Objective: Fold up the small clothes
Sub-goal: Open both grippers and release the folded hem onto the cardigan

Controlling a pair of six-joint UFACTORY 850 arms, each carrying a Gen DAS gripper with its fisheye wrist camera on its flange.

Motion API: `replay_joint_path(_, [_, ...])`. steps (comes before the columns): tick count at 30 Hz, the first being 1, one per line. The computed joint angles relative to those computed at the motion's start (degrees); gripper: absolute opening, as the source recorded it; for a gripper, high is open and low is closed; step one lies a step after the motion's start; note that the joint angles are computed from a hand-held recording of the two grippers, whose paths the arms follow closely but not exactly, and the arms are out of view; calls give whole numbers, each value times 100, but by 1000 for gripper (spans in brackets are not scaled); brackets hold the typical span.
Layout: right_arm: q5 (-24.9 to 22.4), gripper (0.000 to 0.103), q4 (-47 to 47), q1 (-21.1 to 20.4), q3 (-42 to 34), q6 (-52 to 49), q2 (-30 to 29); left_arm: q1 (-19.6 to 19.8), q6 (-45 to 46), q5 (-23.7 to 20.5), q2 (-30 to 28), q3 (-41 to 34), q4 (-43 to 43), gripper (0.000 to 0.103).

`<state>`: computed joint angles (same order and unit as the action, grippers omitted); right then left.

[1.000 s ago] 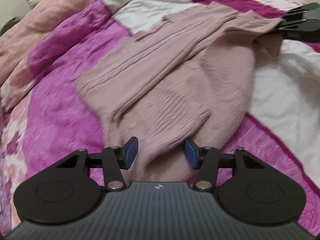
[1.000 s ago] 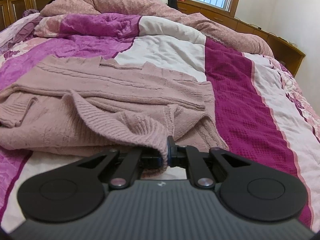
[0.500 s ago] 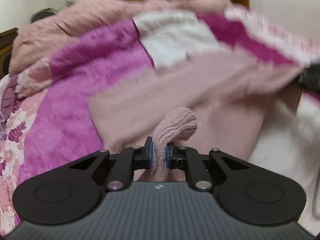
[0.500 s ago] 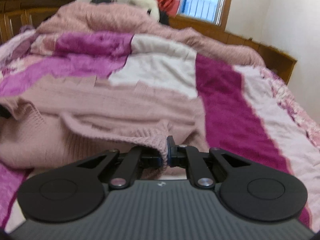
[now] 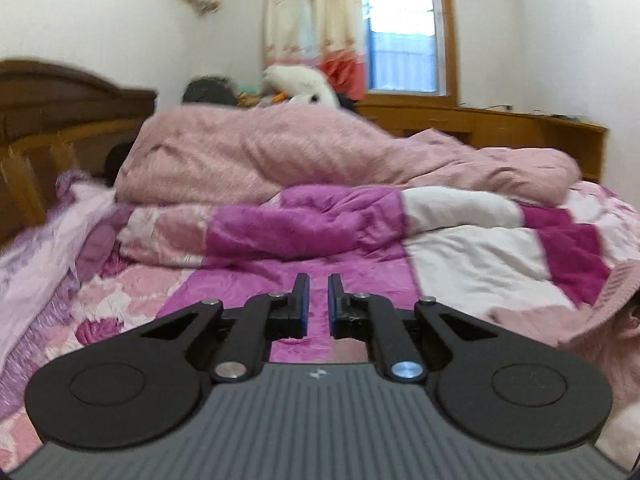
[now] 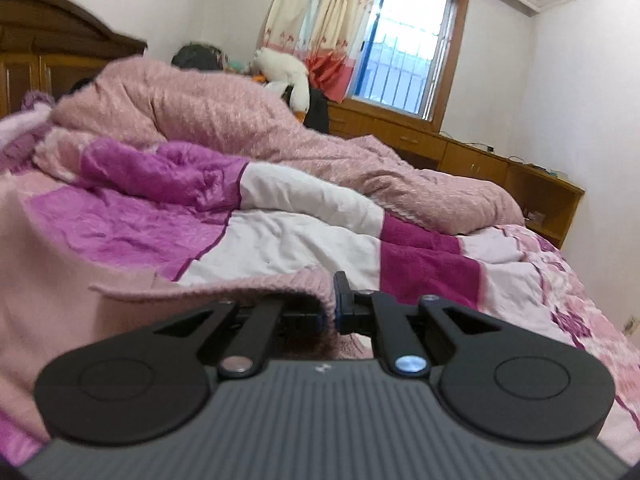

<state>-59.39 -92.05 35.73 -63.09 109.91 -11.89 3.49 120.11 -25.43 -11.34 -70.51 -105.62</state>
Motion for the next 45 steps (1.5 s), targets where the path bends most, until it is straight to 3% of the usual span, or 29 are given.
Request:
replay_joint_path(3, [344,9,404,-352,-654,-894,-739,-157,-1434,501,-665,-647,1220,10])
replay_joint_path(6, [1091,10,1777,-747,-1253,-2328,-1321,-238,-3173,665,-1099,-1053,2956,10])
replay_joint_path(8, [1143,10,1876,-814,-1307,-2399,-1469,-177,-3555,501,-1076,-966,3310,11])
replay_joint_path(10, [1115,11,1897,-796,-1320,-2603,-1454,-108,-3285,275,-1060,-883,3262,12])
replay_joint_path(11, [1105,17,1935,-786,-1318,-2723,-1418,-106,-3415,198,-1109,-950,3533,13])
replay_joint_path(13, [1073,37,2035,-771,-1294,-2924,-1297,-113,-3810,90,-1155,-1018,4057,30])
replay_joint_path(14, [1078,55,2065,-769,-1265,-2903,-1221,-96,-3994,9,-1204,-1078,4242,36])
replay_joint_path(15, [1180,66,2114,-787,-1189,-2854,-1087,-90,-4202,-96,-1257,-1148,4427,47])
replay_joint_path(16, [1384,67,2219,-836,-1093,-2859,-920,-59,-4192,-191,-1286,-1162,4424,55])
replay_joint_path(19, [1903,67,2700,-961,-813,-3107,-447,-21,-4261,-480,-1359,-1253,4552,66])
replay_joint_path(24, [2076,67,3043,-941,-277,-3167,146,-123,-4445,-534,-1445,-1326,5145,67])
replay_joint_path(26, [2160,67,2869,-854,131,-2561,467,-198,-4541,-361,-1481,-1319,5429,67])
replay_joint_path(28, [2371,67,2681,-779,539,-1869,755,-235,-5243,-500,-1625,-1504,6063,67])
replay_joint_path(30, [2549,67,2572,-722,852,-1327,918,-205,-5508,-617,-1723,-1572,6005,67])
replay_joint_path(32, [2517,67,2327,-633,1070,-875,958,-204,-5056,-399,-1649,-1398,5618,70])
replay_joint_path(34, [2297,67,1895,-512,1197,-404,937,-232,-4219,-226,-1553,-1200,5244,83])
replay_joint_path(36, [2252,67,1569,-467,1274,-18,924,-309,-4015,-7,-1483,-1096,5268,83])
replay_joint_path(39, [2371,67,1201,-484,1311,238,956,-316,-4003,-156,-1522,-1200,5202,81])
replay_joint_path(44, [2480,67,680,-682,1158,204,936,-407,-5062,-463,-1857,-1720,5884,60])
replay_joint_path(45, [2533,67,627,-738,1108,156,909,-411,-5016,-474,-1881,-1737,5775,51])
